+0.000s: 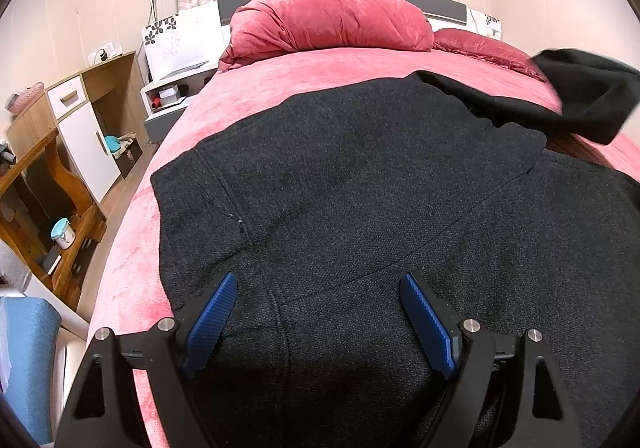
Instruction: Fold large clothes
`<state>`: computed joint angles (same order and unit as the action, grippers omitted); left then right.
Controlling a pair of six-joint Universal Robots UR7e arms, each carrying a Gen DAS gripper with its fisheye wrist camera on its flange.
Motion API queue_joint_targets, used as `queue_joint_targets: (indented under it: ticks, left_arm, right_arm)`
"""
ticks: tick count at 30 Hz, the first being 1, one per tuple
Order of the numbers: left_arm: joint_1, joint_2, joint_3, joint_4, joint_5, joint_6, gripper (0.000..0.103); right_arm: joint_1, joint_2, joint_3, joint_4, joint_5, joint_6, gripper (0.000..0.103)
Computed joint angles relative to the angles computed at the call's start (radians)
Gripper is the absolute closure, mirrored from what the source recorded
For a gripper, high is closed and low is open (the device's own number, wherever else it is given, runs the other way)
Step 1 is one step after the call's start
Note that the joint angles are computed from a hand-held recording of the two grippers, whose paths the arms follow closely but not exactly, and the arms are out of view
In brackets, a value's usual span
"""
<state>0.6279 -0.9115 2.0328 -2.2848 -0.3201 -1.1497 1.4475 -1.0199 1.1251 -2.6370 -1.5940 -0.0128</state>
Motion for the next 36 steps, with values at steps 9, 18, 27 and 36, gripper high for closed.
queue_joint_targets:
  ticks: [9, 18, 27, 36]
  left_arm:
    - [-0.005, -0.005, 0.003, 0.016, -0.001, -0.016, 0.018]
    - [-0.005, -0.005, 0.002, 0.019, -0.001, -0.018, 0.018]
    - [-0.005, -0.003, -0.009, 0.054, 0.000, -0.036, 0.018]
    - [-0.005, 0.001, -0.012, 0.053, -0.001, -0.037, 0.018]
  right_arm:
    - [-0.139, -0.194, 0.139, 0.017, 0.076, 0.130, 0.100]
    - [-0.152, -0.239, 0.232, 0.113, -0.284, -0.058, 0.060]
    - [-0.048, -0.087, 0.069, -0.086, -0.425, -0.287, 0.023]
    - [-0.127, 0.030, -0.116, 0.329, -0.433, -0.047, 0.079]
